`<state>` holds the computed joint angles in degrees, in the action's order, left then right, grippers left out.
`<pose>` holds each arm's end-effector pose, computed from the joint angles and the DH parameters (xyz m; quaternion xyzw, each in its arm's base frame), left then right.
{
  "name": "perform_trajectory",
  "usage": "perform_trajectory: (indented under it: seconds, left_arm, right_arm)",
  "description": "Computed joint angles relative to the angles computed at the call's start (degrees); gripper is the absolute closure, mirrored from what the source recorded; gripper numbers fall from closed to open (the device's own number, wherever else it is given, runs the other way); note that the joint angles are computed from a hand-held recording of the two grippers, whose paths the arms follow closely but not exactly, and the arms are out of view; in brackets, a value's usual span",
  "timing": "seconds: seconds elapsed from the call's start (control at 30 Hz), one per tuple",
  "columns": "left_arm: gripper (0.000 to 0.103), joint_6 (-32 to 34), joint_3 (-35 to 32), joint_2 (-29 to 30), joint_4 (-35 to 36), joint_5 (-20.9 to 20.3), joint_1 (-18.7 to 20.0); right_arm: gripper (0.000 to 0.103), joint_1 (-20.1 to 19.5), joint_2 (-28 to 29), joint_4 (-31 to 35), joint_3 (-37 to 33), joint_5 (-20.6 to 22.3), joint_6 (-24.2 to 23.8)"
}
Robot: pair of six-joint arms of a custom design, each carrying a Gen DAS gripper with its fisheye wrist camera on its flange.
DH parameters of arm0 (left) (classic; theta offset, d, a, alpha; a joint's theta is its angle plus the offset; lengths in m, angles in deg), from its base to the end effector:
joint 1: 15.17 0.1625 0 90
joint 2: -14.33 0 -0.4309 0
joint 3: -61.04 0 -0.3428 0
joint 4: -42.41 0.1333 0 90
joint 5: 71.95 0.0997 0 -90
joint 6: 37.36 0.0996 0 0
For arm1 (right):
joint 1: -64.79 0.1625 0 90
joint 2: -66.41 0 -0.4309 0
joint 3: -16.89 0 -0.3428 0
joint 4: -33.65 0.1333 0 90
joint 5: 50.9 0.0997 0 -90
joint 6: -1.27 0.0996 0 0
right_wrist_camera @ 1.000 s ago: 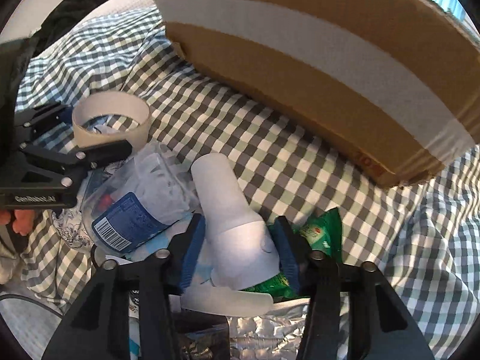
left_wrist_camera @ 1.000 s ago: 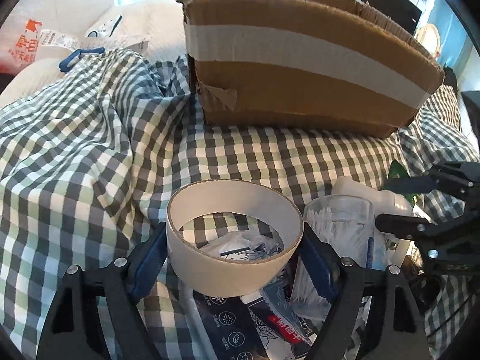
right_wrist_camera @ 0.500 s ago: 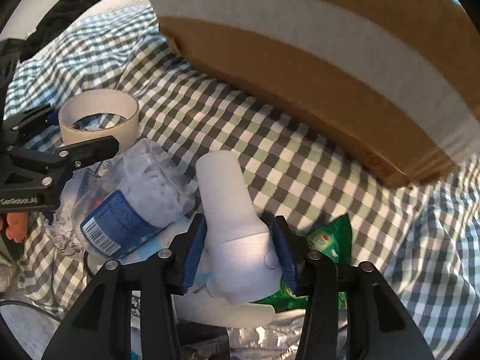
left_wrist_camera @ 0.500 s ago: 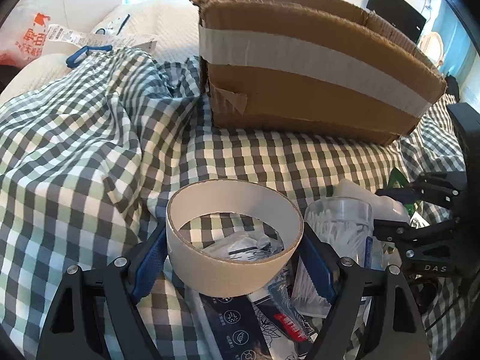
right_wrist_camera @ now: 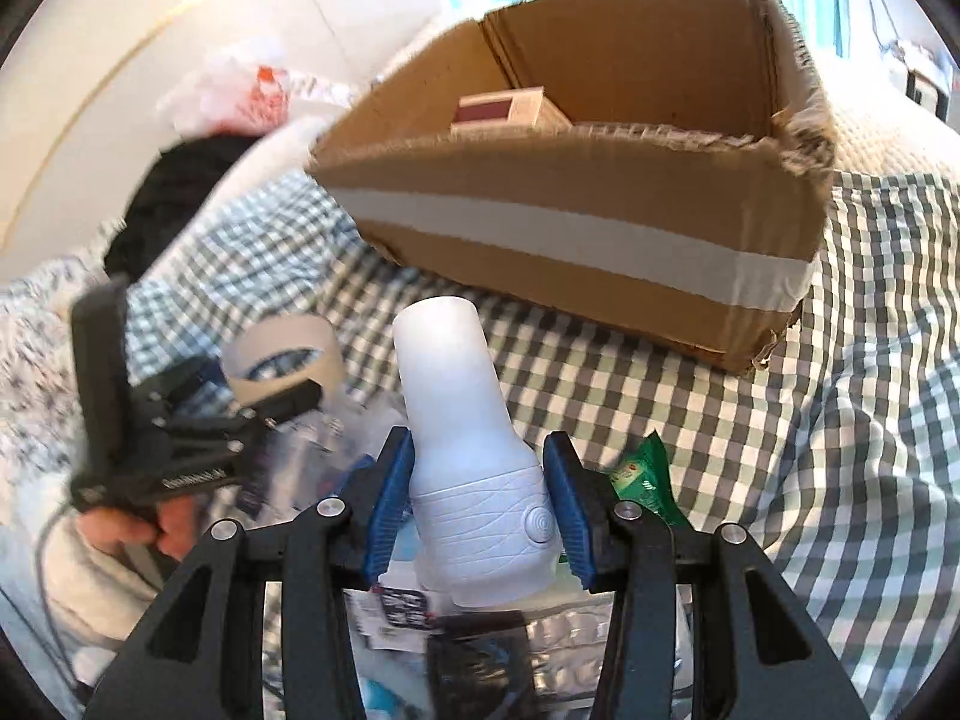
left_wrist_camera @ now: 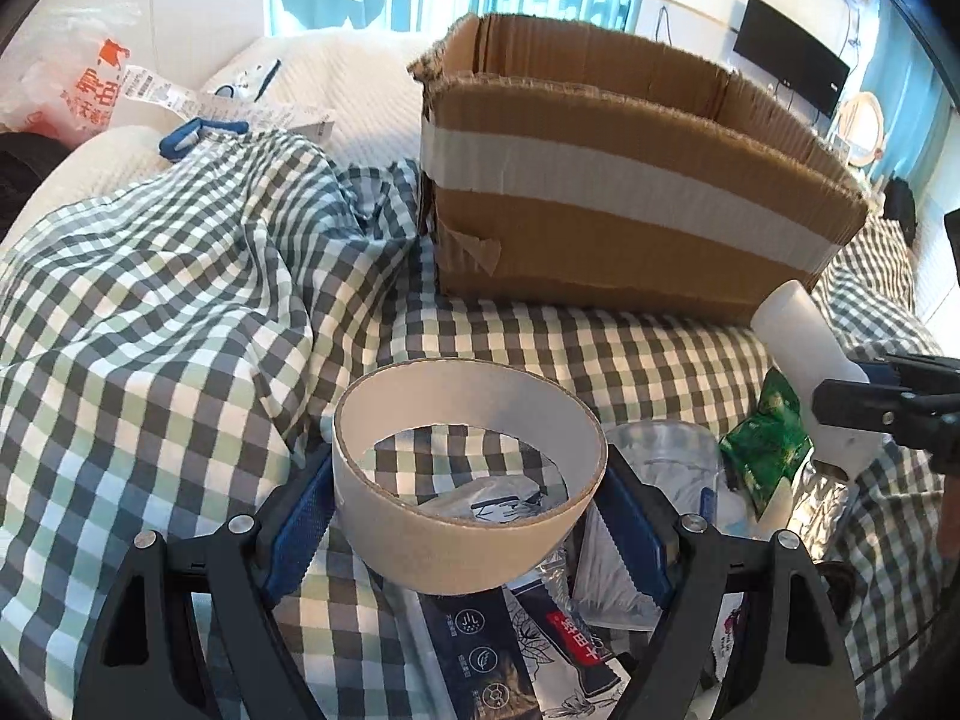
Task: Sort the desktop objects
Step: 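Grasp the white plastic bottle with the right tool, then lower the tape roll into the cardboard box with left tool while right drops the white bottle in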
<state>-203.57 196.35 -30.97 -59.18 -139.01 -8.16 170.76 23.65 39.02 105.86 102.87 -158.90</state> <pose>-0.2104 -0.1993 0.0099 -0.4103 0.6512 -0.4786 0.4225 0.1806 -0.4713 0.1111 -0.2007 -0.7955 0.4192 0.3888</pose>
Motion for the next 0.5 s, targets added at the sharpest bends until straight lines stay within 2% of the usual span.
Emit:
perform_trajectory:
  seconds: [0.07, 0.23, 0.33, 0.4, 0.43, 0.5]
  left_arm:
    - [0.018, -0.9, -0.8, 0.1, 1.7, -0.1, -0.4]
    - [0.018, -2.2, -3.7, 0.7, 7.2, -0.2, -0.8]
    - [0.018, -3.0, -5.7, 1.1, 10.8, 0.3, -1.1]
    - [0.018, -3.4, -6.9, 1.1, 12.8, 0.7, -1.2]
    - [0.018, -3.6, -7.4, 1.1, 13.8, 0.8, -1.3]
    - [0.018, -4.0, -8.5, 0.9, 16.1, 1.1, -1.4]
  right_arm:
    - [0.059, 0.9, -0.7, -1.8, 1.2, 0.0, -0.1]
    - [0.059, 3.6, 2.9, 2.0, -3.7, 7.2, -0.2]
    - [0.059, 4.7, 4.1, 2.8, -5.8, 9.0, -1.4]
    - [0.059, 5.9, 5.0, 5.3, -6.4, 11.0, 0.5]
    - [0.059, 6.4, 6.5, 9.2, -8.0, 12.8, 3.9]
    - [0.059, 6.9, 7.1, 10.2, -9.0, 13.9, 4.2]
